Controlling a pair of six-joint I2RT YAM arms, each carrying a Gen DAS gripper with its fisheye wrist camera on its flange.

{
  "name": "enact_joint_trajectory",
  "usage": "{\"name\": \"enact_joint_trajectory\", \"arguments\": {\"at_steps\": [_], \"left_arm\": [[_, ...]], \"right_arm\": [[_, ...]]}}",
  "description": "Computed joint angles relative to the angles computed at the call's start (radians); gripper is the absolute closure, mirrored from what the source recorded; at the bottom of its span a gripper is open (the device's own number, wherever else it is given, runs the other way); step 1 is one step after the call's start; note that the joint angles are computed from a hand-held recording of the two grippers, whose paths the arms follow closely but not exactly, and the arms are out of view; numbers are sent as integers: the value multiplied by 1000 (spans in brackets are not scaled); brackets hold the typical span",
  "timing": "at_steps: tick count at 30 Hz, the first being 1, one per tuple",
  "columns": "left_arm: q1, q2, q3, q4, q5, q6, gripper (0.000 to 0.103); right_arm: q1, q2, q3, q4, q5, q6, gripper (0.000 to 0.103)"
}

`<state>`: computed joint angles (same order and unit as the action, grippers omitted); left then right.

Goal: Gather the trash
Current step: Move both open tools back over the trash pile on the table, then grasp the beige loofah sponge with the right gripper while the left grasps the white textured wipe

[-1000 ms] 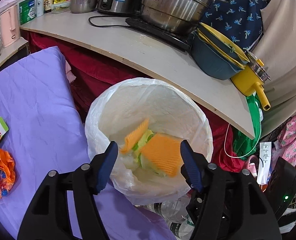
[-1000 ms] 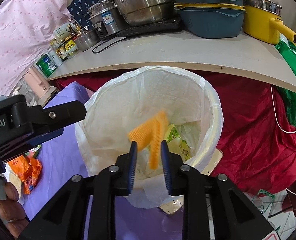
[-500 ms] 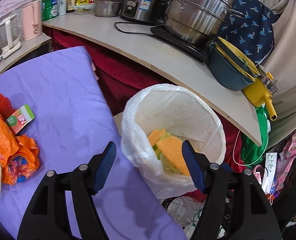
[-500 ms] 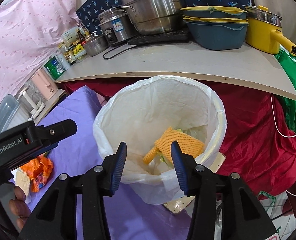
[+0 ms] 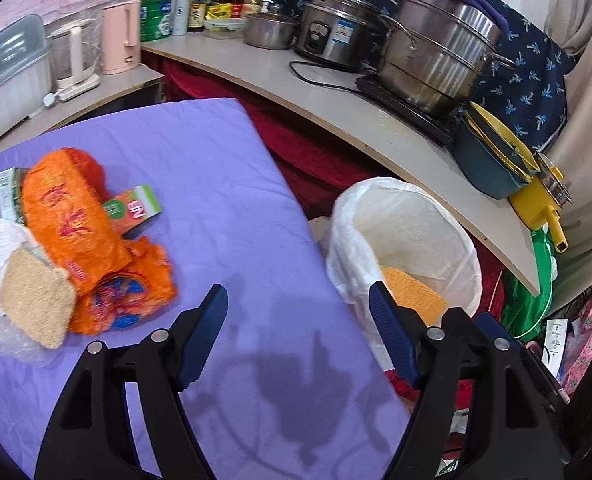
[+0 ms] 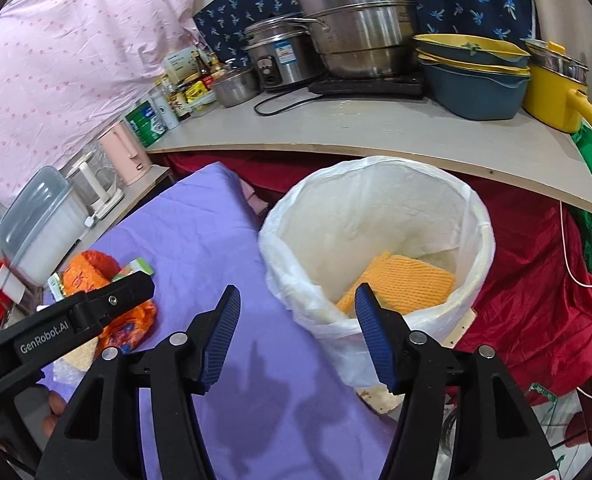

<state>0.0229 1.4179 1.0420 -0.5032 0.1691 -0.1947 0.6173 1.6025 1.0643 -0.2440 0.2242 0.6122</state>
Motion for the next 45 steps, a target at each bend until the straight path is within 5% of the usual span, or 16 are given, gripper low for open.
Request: {"name": "enact_joint_trajectory", "arguments": {"at_steps": [22,45], "left_arm": [[471,-205,-158,-85,111,229,32],[869,30,-87,-56,207,392,30]], "right_arm": [[281,148,227,-108,84,1,40],[371,428,522,-175,28,-20,40]]}}
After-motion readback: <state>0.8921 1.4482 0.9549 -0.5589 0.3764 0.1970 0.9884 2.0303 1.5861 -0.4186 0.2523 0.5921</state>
